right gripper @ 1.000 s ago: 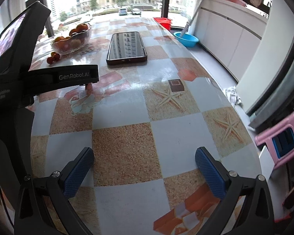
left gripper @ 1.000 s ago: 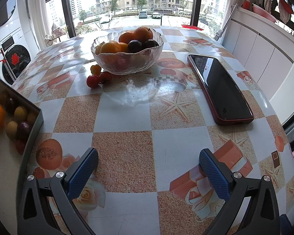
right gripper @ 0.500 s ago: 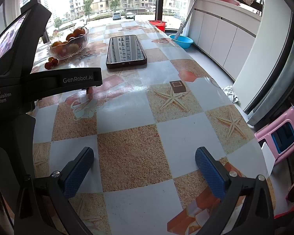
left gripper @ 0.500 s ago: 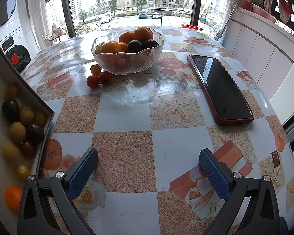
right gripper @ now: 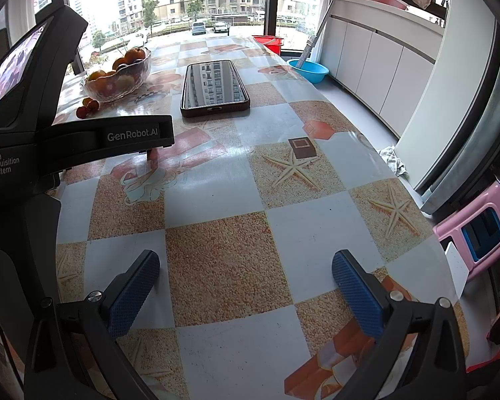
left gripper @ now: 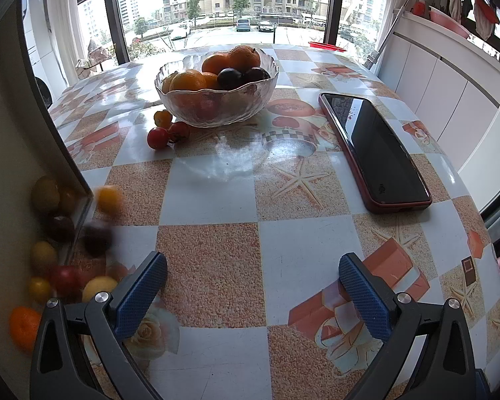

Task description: Organize fruits

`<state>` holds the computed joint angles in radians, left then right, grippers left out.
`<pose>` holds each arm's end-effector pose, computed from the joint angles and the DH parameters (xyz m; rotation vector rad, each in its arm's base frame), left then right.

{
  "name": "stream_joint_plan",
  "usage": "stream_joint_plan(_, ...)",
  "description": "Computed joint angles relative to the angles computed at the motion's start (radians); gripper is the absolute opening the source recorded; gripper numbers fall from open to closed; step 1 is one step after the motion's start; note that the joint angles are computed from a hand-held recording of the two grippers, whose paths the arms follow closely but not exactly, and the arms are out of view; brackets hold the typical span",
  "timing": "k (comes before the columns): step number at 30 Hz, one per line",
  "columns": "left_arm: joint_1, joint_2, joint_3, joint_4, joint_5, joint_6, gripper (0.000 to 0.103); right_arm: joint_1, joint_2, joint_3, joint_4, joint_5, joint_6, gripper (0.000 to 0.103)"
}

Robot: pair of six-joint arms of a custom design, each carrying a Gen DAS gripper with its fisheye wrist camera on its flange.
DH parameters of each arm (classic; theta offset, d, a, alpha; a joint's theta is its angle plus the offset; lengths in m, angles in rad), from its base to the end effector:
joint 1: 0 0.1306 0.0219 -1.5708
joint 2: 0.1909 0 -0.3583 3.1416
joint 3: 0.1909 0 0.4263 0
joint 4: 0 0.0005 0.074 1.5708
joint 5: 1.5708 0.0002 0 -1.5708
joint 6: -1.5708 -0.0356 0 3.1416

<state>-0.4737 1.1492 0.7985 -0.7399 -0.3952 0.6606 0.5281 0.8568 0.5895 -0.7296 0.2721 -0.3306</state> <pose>0.3526 -0.1659 0.2381 -0.3594 2.5067 0.0944 0.2752 0.1489 0.2373 -0.1466 2.5088 -0.0041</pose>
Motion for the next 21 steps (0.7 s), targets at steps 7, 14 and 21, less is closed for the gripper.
stream_joint_plan(7,0.000,-0.001,-0.001,0.000,0.000,0.000,0.103,0.000,-0.001,0.000,0.000,0.000,0.000,0.103)
stream_joint_plan(14,0.001,-0.002,-0.002,0.000,0.001,-0.001,0.103,0.000,0.000,-0.001,0.000,0.001,0.000,0.103)
stream_joint_plan(21,0.001,-0.003,-0.003,0.001,0.001,-0.001,0.103,0.000,0.000,0.000,0.000,0.001,0.000,0.103)
